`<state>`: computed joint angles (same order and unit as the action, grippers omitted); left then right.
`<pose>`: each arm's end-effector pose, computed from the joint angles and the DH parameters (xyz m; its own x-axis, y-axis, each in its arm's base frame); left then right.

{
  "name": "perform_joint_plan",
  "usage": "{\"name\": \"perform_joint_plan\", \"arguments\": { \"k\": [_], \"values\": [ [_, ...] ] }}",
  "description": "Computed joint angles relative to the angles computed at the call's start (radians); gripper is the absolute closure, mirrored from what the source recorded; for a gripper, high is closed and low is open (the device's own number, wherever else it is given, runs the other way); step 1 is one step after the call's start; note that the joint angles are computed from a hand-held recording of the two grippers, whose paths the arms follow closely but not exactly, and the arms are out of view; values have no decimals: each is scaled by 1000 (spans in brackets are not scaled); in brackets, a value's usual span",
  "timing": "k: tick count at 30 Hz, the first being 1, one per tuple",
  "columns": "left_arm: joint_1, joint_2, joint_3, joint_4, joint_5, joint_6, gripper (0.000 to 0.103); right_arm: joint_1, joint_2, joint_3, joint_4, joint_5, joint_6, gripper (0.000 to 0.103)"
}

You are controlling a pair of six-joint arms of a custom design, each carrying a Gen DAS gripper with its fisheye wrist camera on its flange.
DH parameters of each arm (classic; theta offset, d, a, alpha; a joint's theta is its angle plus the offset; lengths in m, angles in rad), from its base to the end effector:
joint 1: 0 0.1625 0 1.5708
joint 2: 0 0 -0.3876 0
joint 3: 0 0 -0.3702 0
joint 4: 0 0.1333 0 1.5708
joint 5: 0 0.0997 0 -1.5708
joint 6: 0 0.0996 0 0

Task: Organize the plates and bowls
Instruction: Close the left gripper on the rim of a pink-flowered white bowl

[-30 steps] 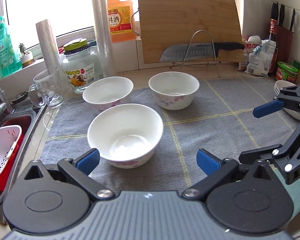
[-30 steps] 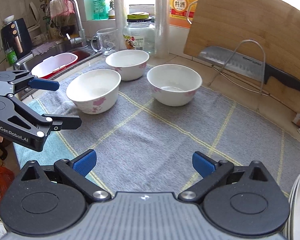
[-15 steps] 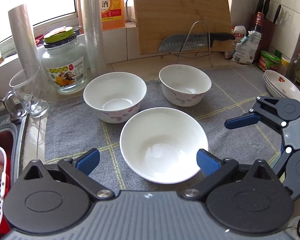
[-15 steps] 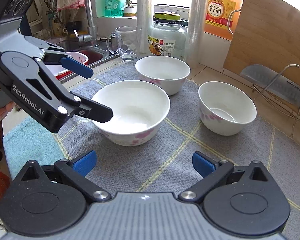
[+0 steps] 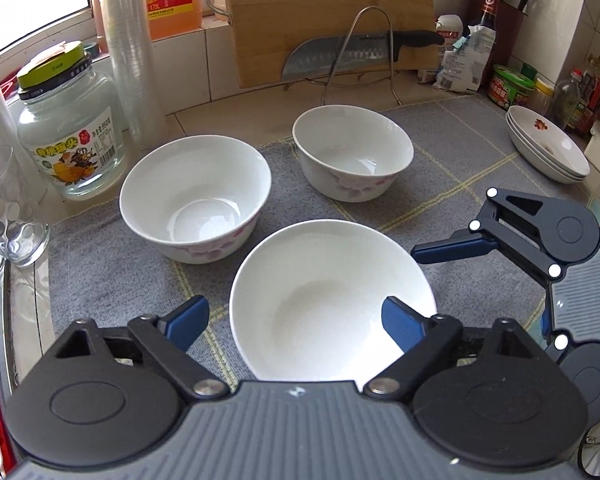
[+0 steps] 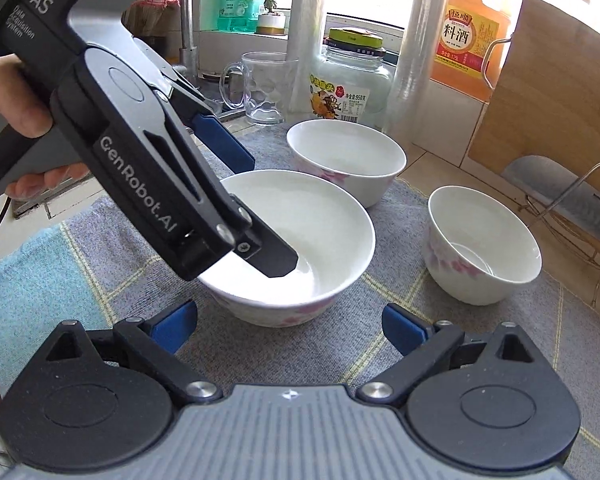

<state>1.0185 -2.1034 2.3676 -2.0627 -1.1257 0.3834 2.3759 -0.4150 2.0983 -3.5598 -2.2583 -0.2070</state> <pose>0.0042 -0.3291 0.3347 -0.5687 0.6727 -0.4734 0.7805 0.6230 -0.0525 0.3596 -0.2484 -0.0925 -0.5176 -0.5515 0.6541 -0.8112 0.5595 -0.1702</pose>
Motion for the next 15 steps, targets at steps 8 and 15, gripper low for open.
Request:
{"name": "perform_joint_plan", "arguments": {
  "k": [8,15],
  "values": [
    [22,26,-19,9,-20,26,22,-1,3,6,-30,17,-33,18],
    [40,48,-36,16,-37,26,30,-5,4,5,-43,34,-62,23]
  ]
}}
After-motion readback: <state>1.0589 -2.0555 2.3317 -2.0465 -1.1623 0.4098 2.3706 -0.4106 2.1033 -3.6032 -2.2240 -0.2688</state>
